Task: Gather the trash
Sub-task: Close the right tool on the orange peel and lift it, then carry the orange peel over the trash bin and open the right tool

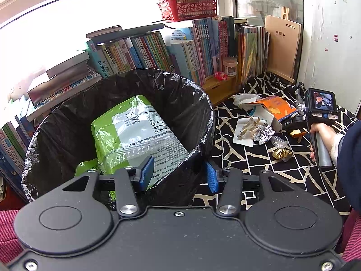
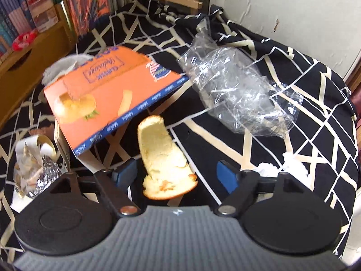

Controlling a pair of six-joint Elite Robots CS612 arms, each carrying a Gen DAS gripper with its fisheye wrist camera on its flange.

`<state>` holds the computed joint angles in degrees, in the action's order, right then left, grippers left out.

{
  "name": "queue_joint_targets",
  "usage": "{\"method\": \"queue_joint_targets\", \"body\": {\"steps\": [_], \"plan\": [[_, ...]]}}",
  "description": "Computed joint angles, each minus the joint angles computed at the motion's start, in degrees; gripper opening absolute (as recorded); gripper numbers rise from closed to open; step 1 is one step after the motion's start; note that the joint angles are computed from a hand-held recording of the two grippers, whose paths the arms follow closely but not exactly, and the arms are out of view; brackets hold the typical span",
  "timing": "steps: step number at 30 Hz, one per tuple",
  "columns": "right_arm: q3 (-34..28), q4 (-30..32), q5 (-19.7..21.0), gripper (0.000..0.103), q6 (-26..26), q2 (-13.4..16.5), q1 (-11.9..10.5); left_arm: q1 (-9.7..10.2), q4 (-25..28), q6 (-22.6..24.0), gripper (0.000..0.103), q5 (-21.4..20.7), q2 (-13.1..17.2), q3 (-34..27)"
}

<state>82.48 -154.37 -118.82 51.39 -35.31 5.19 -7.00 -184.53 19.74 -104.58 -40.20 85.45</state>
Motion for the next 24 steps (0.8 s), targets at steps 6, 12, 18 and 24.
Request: {"method": "queue_joint_targets", "body": {"steps": [6,12,18,24], "plan": [[0.24,-0.8,0.19,0.07,-1.02,0.09,0.23,-0.02,-0.04,0.03,0.047,0.03,0.03,-0.02],[-0.2,-1.86,0.22,0.047,-0.47,-0.2,0.61,-0.04,-0.09,0.05,0.047,0.06,0.05,-0.02],[-0.26,-5.95,-2.52,0.046,1.01,-1.04,1.31,-0.03,-0.12,0.17,0.047,0.11,0.15,-0.14],[0.26,-21.6,0.48,0.046,-4.86,-2.09,2.17,-0.06,0.08,0.35,0.047,0.19,0.2,-0.27]]}}
